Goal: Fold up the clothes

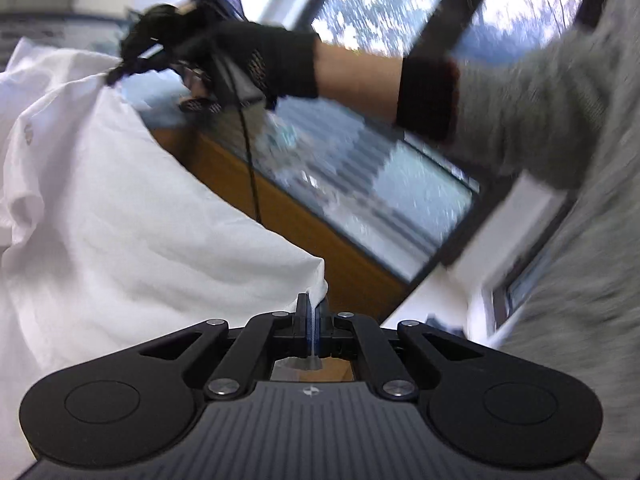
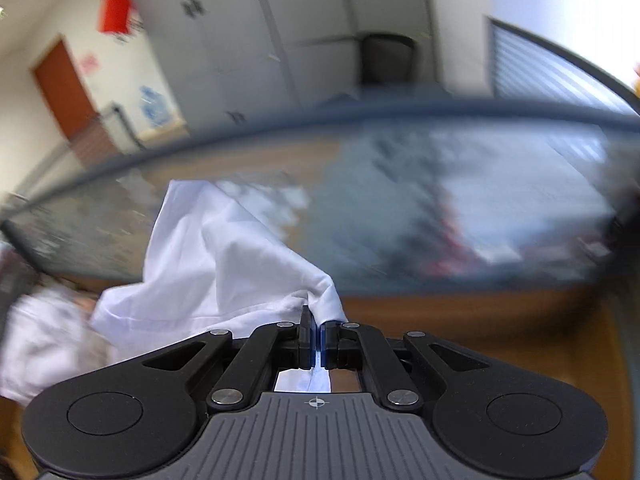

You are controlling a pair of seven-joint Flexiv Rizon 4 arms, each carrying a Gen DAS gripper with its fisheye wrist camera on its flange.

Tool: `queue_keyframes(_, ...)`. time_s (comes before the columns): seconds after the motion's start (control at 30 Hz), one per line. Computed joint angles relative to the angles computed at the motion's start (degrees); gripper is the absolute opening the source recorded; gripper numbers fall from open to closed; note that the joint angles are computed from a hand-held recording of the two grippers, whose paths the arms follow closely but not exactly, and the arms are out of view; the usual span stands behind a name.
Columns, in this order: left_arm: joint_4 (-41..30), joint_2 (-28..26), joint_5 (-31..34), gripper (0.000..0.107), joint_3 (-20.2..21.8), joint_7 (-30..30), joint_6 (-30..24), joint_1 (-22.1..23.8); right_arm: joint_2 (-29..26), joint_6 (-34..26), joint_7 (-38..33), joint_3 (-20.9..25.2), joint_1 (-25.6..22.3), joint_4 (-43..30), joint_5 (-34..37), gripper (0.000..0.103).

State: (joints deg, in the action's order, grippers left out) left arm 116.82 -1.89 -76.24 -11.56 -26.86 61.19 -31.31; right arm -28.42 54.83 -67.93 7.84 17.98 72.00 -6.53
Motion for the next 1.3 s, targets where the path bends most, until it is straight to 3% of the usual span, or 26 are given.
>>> queue_keyframes(0.1, -3.74, -6.55, 1.78, 0.001, -2.53, -1.61, 1.56, -0.91, 0.62, 1.89, 0.07, -2.07, -1.35, 6.53, -1.84, 0.004)
queue_keyframes(0.27, -9.35, -16.16, 11.12, 0.001, -5.30, -8.56, 3.49, -0.79, -0.81, 3.66, 1.45, -3.95, -3.01, 11.98, -4.53, 0.004)
queue_keyframes(0.43, -10.98, -21.69, 17.60, 0.003, -8.07, -10.99, 9.63, -0.34, -1.60, 6.16, 0.63, -5.23, -3.45, 16.26, -8.74, 0.006)
queue_keyframes(0.53, -9.35, -21.77, 17.48, 0.025, -11.17, -7.97, 15.42, 0.68, -1.50, 7.21, -0.97, -5.89, -2.92, 18.39, -12.31, 0.007)
queue_keyframes(0.57, -8.36, -21.20, 15.52, 0.034, -13.14, -5.70, 17.78, 1.80, -0.95, 7.55, -1.25, -6.33, -2.51, 19.50, -13.77, 0.013)
queue_keyframes(0.67, -5.36, -17.44, 4.30, 0.046, -17.95, 1.78, 24.32, 3.72, 1.39, 8.87, -0.66, -7.42, -1.54, 23.10, -17.46, 0.028)
queue_keyframes(0.77, -3.41, -14.06, -0.56, 0.047, -15.69, 3.29, 27.71, 2.40, 5.10, 10.89, 1.42, -7.86, -1.22, 27.25, -20.16, 0.040)
queue_keyframes(0.87, -1.10, -11.53, -0.60, 0.047, -11.74, 1.08, 31.41, 0.51, 9.03, 12.05, 2.58, -6.67, -2.20, 30.24, -20.58, 0.042)
queue_keyframes(0.93, 1.38, -10.08, 5.47, 0.047, -7.66, -6.32, 32.54, -0.66, 11.89, 13.09, 3.06, -5.26, -3.14, 32.45, -19.25, 0.042)
queue_keyframes(1.13, 7.94, -4.10, 23.06, 0.047, -0.32, -25.03, 31.07, 1.93, 20.36, 11.20, 0.84, -0.63, -4.63, 37.53, -13.45, 0.043)
queue_keyframes(1.2, 8.59, -2.22, 35.68, 0.047, 3.77, -35.50, 28.83, 3.00, 23.49, 10.09, 0.69, 0.54, -4.48, 39.64, -12.01, 0.043)
queue_keyframes(1.3, 10.52, 0.54, 47.61, 0.049, 6.02, -44.47, 27.57, 5.80, 27.77, 9.60, 3.20, 1.90, -3.90, 44.17, -12.65, 0.043)
